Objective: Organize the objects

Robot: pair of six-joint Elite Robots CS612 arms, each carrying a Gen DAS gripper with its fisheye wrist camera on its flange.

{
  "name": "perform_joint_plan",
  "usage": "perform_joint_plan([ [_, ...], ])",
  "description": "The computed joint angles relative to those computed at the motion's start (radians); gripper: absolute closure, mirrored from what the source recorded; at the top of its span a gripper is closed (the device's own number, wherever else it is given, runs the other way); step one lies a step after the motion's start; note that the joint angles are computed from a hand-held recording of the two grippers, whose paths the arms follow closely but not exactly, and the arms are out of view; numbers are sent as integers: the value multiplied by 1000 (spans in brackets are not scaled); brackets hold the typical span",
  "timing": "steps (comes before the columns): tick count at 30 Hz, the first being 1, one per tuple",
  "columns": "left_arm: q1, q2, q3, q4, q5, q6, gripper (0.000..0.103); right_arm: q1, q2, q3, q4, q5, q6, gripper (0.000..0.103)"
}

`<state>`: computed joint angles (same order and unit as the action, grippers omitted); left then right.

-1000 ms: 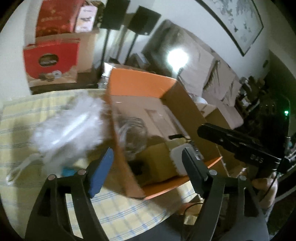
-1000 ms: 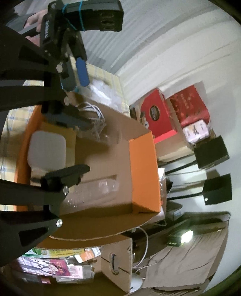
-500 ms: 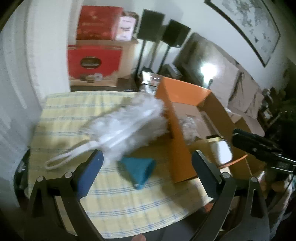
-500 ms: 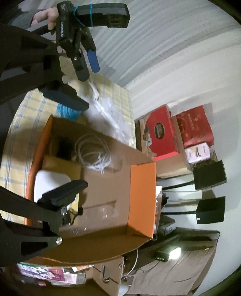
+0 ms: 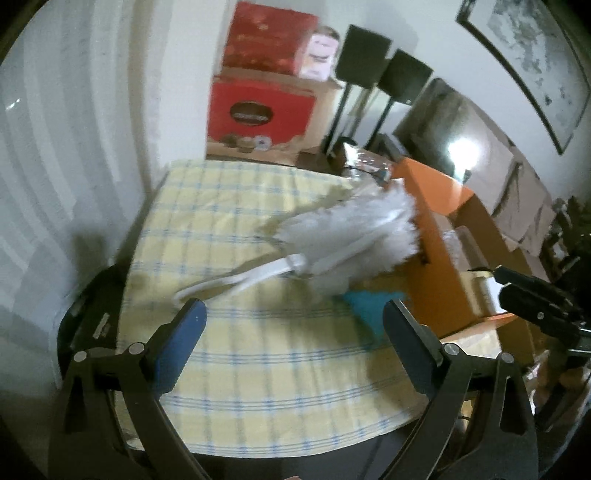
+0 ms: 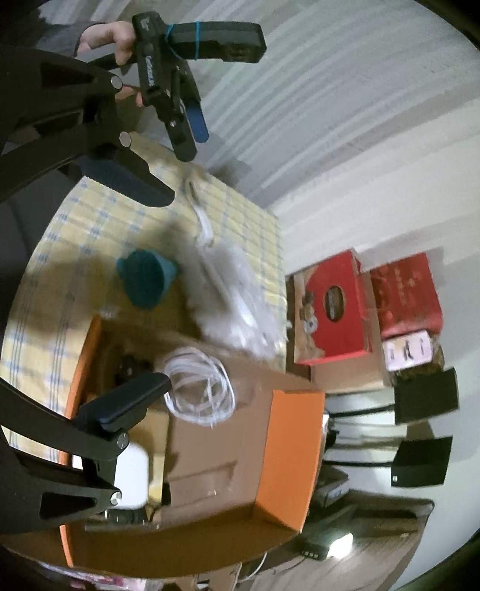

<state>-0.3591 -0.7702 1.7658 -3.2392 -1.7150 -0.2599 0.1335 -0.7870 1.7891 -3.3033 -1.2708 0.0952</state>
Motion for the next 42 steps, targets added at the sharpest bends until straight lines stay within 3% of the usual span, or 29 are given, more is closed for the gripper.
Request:
perform_joint_plan([
  [7, 32, 26, -12, -5, -13, 9, 7, 25, 24, -38, 28, 21, -6, 10],
  [21, 53, 109, -105, 38, -52, 118, 15, 58, 92, -159, 105, 13, 54, 10],
  [25, 51, 134, -139, 48, -83, 186, 27, 61, 122, -204, 117, 1, 111, 10],
  [36, 35, 175, -202, 118, -105, 339, 42, 77, 161, -289, 200, -68, 156, 15],
  [40, 22, 181, -210, 146, -67, 407, 65, 89, 167, -299, 214, -94, 124, 15],
  [42, 20, 183, -209, 136, -61, 418, 70, 90, 171, -304, 223, -85, 124, 15],
])
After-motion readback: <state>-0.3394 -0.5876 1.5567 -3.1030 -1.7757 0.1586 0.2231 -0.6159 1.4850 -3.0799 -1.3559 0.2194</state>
